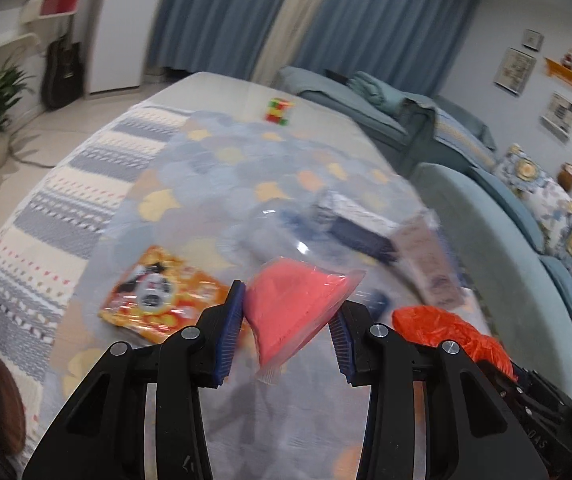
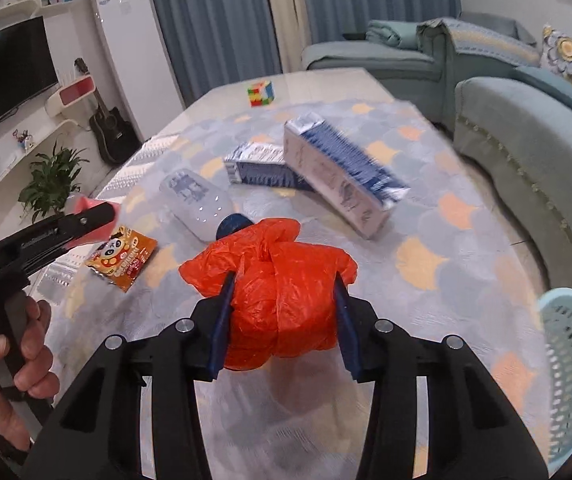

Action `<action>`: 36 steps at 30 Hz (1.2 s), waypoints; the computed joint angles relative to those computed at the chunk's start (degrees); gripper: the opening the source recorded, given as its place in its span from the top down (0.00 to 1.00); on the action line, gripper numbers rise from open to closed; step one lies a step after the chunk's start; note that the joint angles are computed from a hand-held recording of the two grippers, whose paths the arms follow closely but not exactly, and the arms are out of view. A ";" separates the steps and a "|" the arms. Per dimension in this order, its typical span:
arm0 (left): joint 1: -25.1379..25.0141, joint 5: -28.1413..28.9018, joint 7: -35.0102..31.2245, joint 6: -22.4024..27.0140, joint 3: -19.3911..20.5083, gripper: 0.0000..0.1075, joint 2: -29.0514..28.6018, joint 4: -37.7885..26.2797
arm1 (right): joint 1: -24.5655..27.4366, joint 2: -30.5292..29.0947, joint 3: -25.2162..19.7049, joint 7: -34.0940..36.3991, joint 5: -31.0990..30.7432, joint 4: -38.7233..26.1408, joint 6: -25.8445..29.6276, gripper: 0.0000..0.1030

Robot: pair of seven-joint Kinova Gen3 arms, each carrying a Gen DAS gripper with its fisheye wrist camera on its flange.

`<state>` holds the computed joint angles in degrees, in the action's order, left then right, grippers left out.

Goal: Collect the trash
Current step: 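Carry the sponge and red bag over the basket and open both tools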

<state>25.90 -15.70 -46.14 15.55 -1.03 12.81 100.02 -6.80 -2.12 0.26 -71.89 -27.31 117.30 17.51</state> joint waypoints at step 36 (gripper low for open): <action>18.50 20.55 -39.11 31.65 14.46 0.63 33.26 -51.32 | 17.74 -4.07 32.24 -3.64 7.37 9.18 7.56 0.57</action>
